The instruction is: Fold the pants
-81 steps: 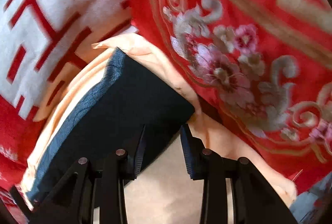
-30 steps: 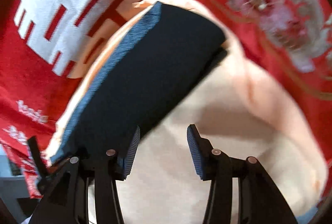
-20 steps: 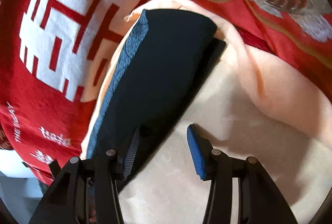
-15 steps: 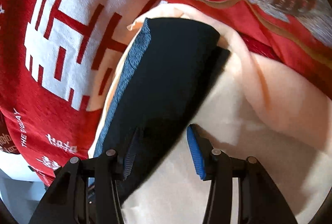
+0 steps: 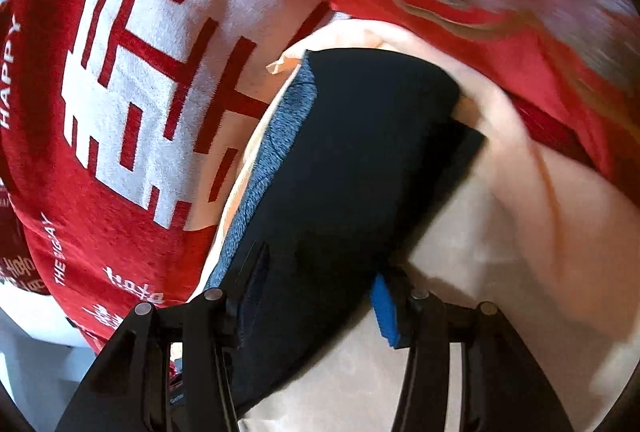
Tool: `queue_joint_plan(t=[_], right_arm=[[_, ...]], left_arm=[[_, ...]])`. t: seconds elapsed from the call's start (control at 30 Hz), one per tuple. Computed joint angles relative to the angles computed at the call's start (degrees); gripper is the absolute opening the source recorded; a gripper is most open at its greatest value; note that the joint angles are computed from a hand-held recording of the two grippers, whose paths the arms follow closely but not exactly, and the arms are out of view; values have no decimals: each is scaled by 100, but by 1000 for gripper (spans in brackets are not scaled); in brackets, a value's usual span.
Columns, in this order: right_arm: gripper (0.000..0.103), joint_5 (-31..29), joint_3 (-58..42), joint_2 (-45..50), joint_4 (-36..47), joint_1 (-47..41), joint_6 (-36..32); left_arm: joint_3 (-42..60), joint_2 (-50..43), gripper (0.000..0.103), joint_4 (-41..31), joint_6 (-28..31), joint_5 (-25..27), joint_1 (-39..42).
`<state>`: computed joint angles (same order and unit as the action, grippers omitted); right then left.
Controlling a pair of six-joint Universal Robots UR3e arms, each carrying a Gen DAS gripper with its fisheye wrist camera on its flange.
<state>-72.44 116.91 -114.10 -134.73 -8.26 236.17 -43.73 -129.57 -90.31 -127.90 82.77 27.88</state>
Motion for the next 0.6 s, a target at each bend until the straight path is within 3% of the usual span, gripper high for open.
queue_joint_plan(t=[0.2,0.23,0.3,0.37,0.57,0.6], right_arm=[[53,-320,-569,737,36,216,-16],[50,-256,-678,753,258,156,54],[26,-210,-971,813,865,62,24],[19,181,-936,696,1097,-215,-140],[15,239,-1326,553,1378,-143,-278],[15,231,-1403,530,1437,-112,-297]], left_arm=[[-135,44,103,117,2,-18,18],[-115,33,103,99,-1,-16,19],[-71,13,103,58,0,-12,22],[-57,8,103,45,0,3,17],[79,4,103,-43,-86,91,-13],[151,19,96,-132,-124,101,-17]])
